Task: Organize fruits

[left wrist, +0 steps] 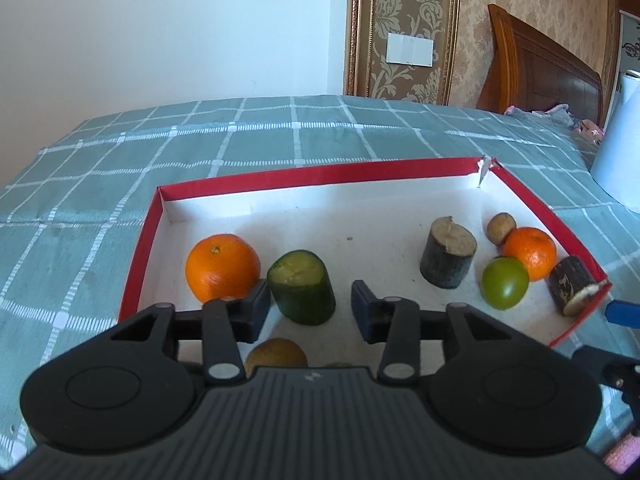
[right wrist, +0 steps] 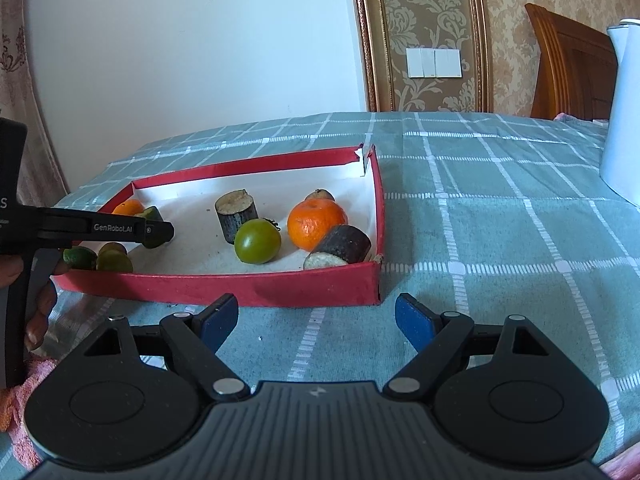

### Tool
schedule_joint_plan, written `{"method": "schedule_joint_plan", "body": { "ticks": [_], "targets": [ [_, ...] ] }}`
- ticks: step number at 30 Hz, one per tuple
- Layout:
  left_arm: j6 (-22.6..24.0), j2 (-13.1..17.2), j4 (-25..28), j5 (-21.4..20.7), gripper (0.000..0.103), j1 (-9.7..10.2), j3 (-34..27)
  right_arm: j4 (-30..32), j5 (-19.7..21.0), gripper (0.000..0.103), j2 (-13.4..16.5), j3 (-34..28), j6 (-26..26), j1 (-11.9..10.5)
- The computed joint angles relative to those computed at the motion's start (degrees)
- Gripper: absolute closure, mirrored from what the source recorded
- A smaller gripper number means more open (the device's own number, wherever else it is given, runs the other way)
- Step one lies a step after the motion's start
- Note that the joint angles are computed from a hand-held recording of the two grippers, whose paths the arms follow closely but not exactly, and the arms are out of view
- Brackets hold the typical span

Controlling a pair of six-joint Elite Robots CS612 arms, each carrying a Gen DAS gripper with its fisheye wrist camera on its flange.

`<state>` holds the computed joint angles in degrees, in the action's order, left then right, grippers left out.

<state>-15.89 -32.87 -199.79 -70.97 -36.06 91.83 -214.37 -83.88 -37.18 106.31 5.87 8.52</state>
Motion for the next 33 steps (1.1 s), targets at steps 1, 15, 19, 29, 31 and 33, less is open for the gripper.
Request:
{"method": "schedule_joint_plan", "body": {
  "ticks": [1,15,19,29,31,33],
  "targets": [
    [-0.03,-0.19,-0.1,0.18,0.053,-0.14,0.37,0.12,0.0,0.017,0.0,-0.02,0.05,0.01],
    [-1.29,-3.97,-13.66,10.59,0.004,-4.56,10.27,0.33,-1.09,0.016,0.06,-0.18,0.83,0.13],
    [-3.77,-4.93,-14.26,15.03,0.0,-6.4,12.76,-0.92,-3.94,0.003,-0.37,0.73,3.35,1.01],
    [-9.35,-6.58,-14.64,20.55,0.0,-8.59,17.05,-1.76,-7.39,0.002,-1.15,1.73,-1.56,4.32],
    [-10.06,-6.88,-14.1,20.37,0.0,-8.66,17.47,-1.29,-6.91,0.002,-1.34,1.73,-1.33,4.5],
    [-11.05,-7.07,-13.85,20.27,0.0,-8.72,17.81,-1.01,-6.55,0.002,-1.45,1.77,-1.35,4.65]
  ]
}}
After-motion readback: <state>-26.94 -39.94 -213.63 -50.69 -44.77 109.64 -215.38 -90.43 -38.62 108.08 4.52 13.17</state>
